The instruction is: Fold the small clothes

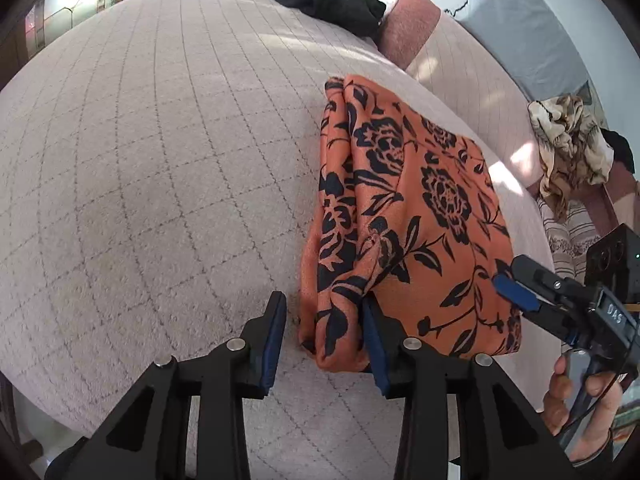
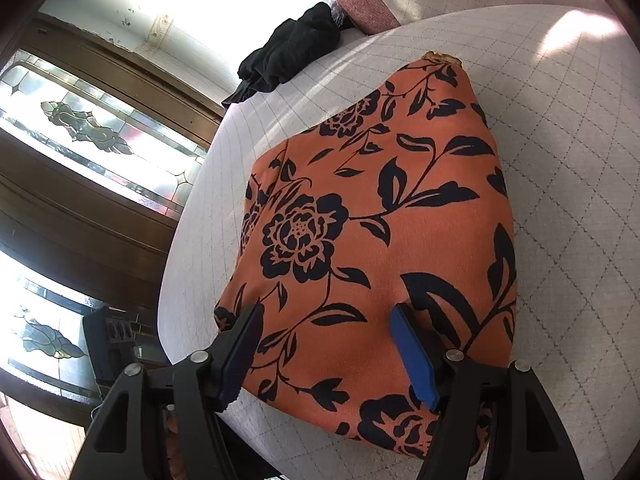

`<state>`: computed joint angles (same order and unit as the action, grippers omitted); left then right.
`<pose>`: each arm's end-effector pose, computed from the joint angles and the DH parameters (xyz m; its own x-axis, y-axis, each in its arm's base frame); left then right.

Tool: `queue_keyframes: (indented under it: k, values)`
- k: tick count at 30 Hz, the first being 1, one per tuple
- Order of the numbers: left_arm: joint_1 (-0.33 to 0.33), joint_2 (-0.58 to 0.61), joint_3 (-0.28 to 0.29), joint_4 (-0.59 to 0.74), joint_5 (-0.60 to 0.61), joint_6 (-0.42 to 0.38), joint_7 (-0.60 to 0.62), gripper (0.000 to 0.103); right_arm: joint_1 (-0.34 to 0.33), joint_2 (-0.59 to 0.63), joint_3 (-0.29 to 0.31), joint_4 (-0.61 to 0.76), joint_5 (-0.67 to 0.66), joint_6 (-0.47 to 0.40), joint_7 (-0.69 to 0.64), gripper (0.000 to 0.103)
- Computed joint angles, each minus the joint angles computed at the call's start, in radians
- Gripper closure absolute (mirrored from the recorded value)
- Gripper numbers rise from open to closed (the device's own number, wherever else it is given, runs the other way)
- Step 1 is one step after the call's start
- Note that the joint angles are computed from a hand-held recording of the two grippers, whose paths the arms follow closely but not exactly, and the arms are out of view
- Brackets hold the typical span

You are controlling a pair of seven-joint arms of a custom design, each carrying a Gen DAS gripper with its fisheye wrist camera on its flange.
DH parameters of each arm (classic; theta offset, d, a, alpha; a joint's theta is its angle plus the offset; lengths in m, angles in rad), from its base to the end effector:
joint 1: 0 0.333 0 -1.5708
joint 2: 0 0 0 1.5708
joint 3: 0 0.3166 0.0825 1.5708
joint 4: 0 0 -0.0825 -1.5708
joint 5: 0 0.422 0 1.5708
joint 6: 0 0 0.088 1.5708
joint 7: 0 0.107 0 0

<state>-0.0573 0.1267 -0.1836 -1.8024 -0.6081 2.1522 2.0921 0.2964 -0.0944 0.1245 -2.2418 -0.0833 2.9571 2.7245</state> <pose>0.6342 -0.1753 0.4898 -0.4908 -0.7639 0.4190 -0.8583 0.3411 -0.3833 0.5349 0.2471 0.4843 -0.3595 -0.6929 -0.6251 -0.6491 0.6669 -0.3660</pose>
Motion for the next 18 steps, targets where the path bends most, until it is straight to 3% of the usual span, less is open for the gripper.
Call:
queue_keyframes:
  k: [5, 7, 10, 11, 14, 18]
  values:
    - [-0.009, -0.036, -0.008, 0.021, -0.089, 0.021, 0.094, 0.064, -0.003, -0.004, 0.002, -0.018, 0.006, 0.037, 0.007, 0.031]
    - [-0.028, 0.01, -0.014, 0.071, -0.044, 0.019, 0.059, 0.064, -0.007, -0.001, 0.006, -0.015, -0.006, 0.039, 0.018, 0.029]
    - [-0.082, 0.102, -0.002, 0.12, 0.174, 0.07, -0.102, 0.057, 0.0, -0.002, 0.002, -0.016, 0.006, 0.04, 0.001, 0.029]
    - [-0.063, 0.123, -0.015, 0.132, 0.162, 0.057, -0.117, 0.049, 0.009, -0.004, -0.005, -0.023, 0.033, 0.056, -0.021, 0.029]
    - [-0.042, 0.082, -0.031, 0.095, 0.131, 0.097, -0.117, 0.047, 0.017, -0.03, -0.01, -0.055, 0.086, 0.089, -0.057, 0.029]
    - [-0.033, 0.017, -0.047, 0.046, 0.046, 0.157, 0.01, 0.044, -0.197, -0.151, 0.159, -0.16, -0.155, 0.162, 0.202, 0.028]
